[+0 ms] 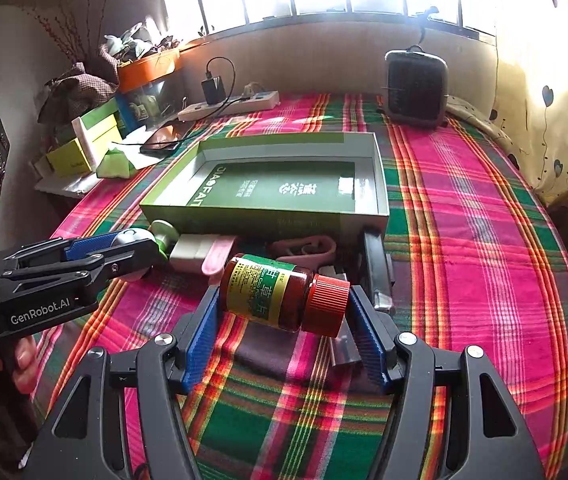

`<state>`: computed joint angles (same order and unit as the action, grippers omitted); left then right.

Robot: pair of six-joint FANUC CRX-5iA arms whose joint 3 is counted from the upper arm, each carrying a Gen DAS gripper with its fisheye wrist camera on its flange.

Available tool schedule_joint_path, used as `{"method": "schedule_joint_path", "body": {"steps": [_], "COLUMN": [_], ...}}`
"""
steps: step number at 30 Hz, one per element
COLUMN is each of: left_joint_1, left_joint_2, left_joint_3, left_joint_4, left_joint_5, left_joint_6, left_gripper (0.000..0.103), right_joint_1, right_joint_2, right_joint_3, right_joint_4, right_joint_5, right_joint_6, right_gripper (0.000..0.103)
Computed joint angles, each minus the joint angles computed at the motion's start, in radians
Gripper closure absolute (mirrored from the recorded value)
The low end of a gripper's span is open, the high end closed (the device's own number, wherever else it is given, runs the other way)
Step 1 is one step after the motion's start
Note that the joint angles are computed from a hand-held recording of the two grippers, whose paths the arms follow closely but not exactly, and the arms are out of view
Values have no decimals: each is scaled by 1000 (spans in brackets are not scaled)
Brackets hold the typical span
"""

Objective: Organize rigid objects
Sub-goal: 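Carry the panda-face object with the left tool into the green tray while the right tool carries the jar there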

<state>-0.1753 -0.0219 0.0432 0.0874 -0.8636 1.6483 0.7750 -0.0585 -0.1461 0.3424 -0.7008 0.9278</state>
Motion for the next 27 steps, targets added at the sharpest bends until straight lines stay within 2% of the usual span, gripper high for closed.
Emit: {"method": "schedule_joint_path", "body": {"steps": [13,22,27], "left_joint_1": [52,68,66], "left_joint_2": [117,214,258], "left_joint_3": [115,208,255], "left_joint_4": [59,62,33], "left_joint_5": [1,-22,-48], "left_joint_6": [-59,-72,-64], "left_gripper": [60,60,60], "right_joint_1": [-75,-126,-140], "right_joint_2": [148,281,343], "right_joint_3": [203,384,460], "right_joint_4": [-45,-157,-178], "right_joint_5": [-45,-120,-158], "right_joint_6": [122,251,288], "right_gripper": [40,40,40]}}
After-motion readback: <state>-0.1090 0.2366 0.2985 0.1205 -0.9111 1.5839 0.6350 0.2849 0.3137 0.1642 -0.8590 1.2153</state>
